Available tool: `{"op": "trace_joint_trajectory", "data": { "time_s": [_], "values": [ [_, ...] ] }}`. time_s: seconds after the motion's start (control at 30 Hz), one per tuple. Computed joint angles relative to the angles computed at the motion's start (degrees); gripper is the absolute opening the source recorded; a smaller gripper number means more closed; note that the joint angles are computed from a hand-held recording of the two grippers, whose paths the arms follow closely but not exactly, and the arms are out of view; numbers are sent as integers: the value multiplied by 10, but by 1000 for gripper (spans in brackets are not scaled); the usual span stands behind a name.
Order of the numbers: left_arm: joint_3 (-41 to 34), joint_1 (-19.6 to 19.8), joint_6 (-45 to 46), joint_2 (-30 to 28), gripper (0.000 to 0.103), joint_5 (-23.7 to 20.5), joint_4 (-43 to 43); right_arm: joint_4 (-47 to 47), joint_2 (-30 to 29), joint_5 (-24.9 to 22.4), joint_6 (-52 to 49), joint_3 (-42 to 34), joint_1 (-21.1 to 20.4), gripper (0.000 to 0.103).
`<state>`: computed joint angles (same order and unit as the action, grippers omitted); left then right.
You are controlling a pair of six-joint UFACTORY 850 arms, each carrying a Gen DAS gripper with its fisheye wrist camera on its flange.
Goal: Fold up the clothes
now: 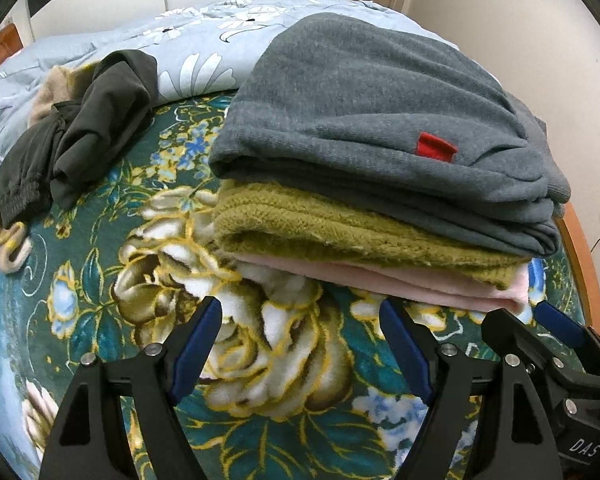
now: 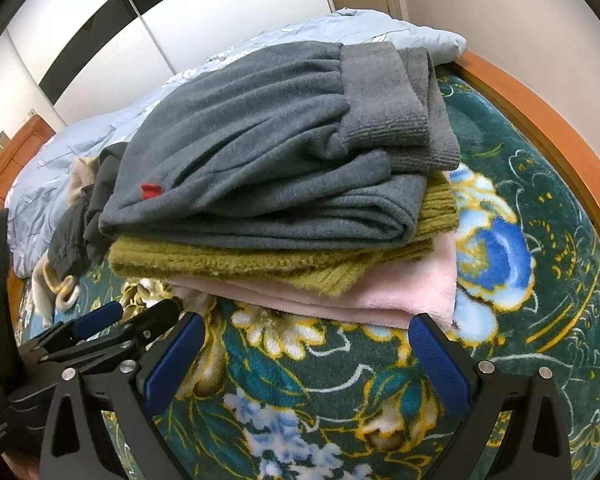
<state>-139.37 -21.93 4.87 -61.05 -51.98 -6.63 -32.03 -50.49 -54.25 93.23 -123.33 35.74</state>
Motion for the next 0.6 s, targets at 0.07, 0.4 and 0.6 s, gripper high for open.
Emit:
{"op": "trace_joint_trajectory", "data": {
  "time_s": [0.07,0.4,0.6],
  "values": [
    [-4,-1,-4,-2,82,0,6,1,1,1,2,2,-1,103],
    [1,-5,-7,0,82,7,18,3,4,6,2,10,-3,103],
    [6,-6,-5,3,82,5,17,5,7,6,8,17,-2,103]
  ]
}}
